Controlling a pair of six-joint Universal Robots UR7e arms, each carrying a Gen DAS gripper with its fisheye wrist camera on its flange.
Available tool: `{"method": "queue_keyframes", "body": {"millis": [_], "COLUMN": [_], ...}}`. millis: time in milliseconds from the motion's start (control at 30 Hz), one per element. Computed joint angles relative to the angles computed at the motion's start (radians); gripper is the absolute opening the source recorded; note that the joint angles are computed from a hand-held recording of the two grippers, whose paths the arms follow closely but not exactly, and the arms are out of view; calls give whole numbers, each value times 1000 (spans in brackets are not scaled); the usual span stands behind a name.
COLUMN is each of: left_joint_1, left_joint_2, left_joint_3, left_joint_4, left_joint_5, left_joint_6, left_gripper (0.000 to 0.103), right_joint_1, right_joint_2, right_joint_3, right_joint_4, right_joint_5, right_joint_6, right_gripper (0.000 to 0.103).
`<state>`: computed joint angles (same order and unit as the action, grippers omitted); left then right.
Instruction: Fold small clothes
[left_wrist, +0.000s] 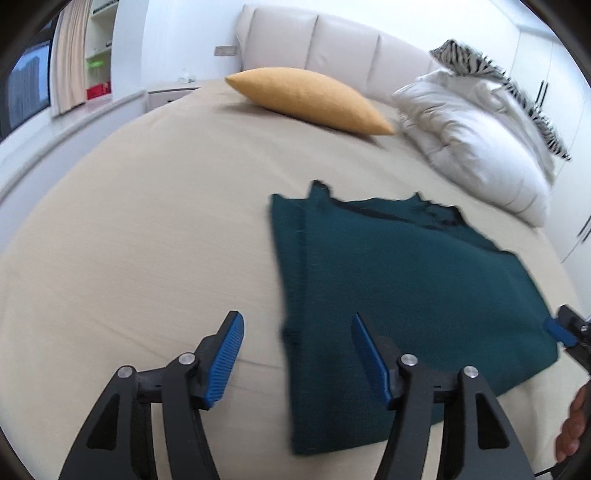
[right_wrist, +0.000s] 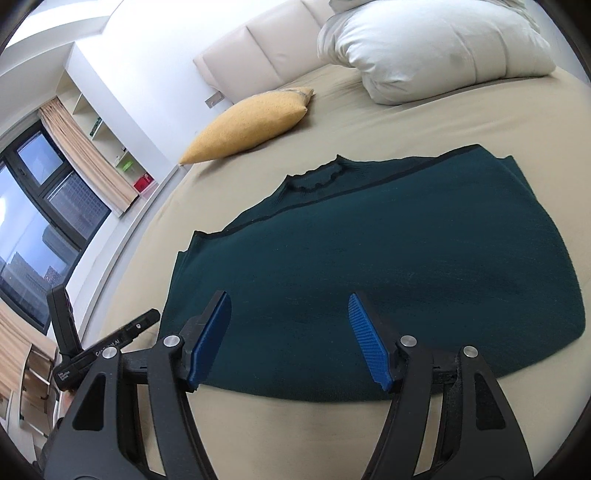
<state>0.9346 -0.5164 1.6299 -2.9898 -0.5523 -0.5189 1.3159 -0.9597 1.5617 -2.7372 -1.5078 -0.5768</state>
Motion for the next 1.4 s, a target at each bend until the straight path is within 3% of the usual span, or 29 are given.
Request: {"method": "queue_keyframes", "body": {"millis": [300, 467, 600, 667, 800, 1033, 1133, 1300, 1400], "left_joint_1": [6, 25, 80, 106, 173, 262, 272, 292, 295], "left_joint_2": [-8, -23, -41, -47, -57, -39, -34, -24, -21], "left_joint_3": [9, 29, 47, 45, 33, -5, -11, -4, 6], "left_joint_4": [38, -7, -124, -147, -184, -240, -253, -286, -320], "left_joint_5": [3, -93, -304, -381, -608, -876, -913, -953, -963], "left_joint_6": [-32, -48, -40, -51, -94, -203, -218, -244, -230], "left_gripper": [64, 65, 65, 65, 65, 65, 60, 26, 24], "right_joint_1": [-13, -21, -27, -29, -40, -51, -40, -4, 16], "right_joint_2": [0, -7, -8, -6, 2, 29, 55, 113, 144], "right_joint_3": [20, 25, 17, 9, -26, -100, -139, -210, -240], "right_joint_4": [13, 21, 43, 64, 148, 290, 342, 413, 432], "right_joint_5": [1, 11, 26, 35, 80, 169, 177, 145, 128], "right_joint_6": [3, 4, 8, 9, 25, 60, 65, 70, 78], "right_gripper": [65, 65, 65, 65, 65, 63, 63, 62, 62]}}
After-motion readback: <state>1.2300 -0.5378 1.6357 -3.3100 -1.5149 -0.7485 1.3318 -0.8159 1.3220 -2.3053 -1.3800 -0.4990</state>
